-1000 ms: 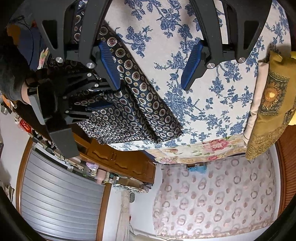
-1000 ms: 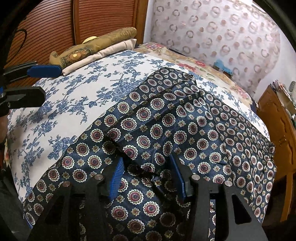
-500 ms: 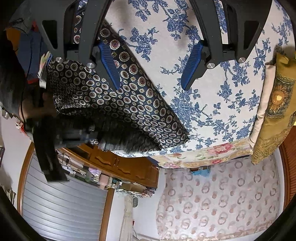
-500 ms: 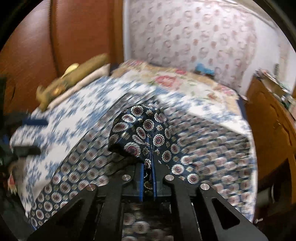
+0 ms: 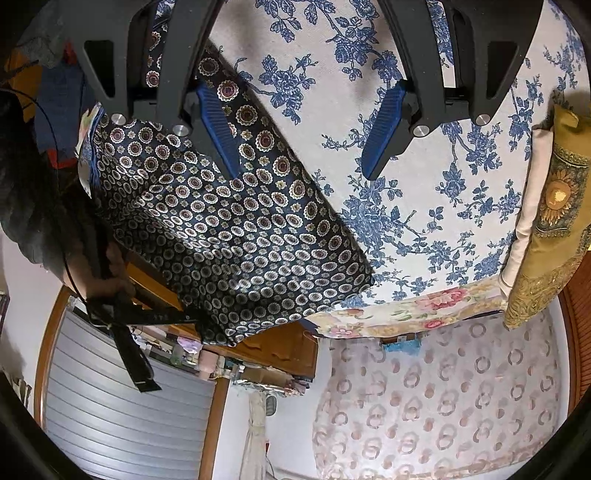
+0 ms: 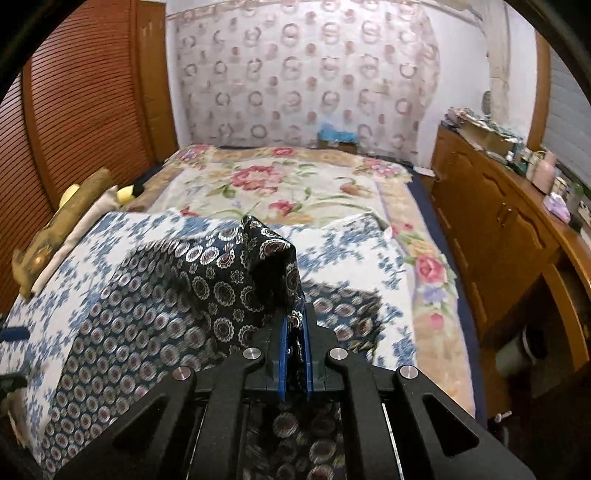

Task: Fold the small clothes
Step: 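Grasp the folded robe with the right tool and lift it off the bed, then fold the lifted robe over onto itself with the right tool and release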

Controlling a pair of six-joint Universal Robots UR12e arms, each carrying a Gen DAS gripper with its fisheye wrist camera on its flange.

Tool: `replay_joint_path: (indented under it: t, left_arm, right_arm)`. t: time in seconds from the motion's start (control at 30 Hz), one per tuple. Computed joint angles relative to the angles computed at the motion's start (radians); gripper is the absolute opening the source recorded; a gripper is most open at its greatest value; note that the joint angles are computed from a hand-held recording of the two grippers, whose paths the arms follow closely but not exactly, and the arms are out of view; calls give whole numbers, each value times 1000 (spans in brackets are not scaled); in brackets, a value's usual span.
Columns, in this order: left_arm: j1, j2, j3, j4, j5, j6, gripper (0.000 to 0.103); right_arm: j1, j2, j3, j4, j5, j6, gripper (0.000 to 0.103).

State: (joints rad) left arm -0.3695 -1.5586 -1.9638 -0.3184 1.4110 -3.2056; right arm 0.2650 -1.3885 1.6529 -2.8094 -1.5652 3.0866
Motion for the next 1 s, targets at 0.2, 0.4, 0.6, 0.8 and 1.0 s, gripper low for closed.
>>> replay_joint_path:
  t: [0.2,0.4,0.6,0.8,1.0]
  left_arm:
    - [1,-1,0,-6,-3,2,69]
    - [-1,-6,4,-11,-8,5,69]
    - [-11,-13,12,-33,-4,16,69]
    - [-17,-18,16,-54,1,22,69]
    - [-24,-22,20,-69,4,25,69]
  right_arm:
    - [23,30,-39,9,-131,82,13]
    - [32,39,-47,18,-137,109,31]
    - [32,57,-63,106,-92,43,32]
    - [29,77,-73,130,-97,9,32]
    - [19,79,-63,115,-97,-18,8]
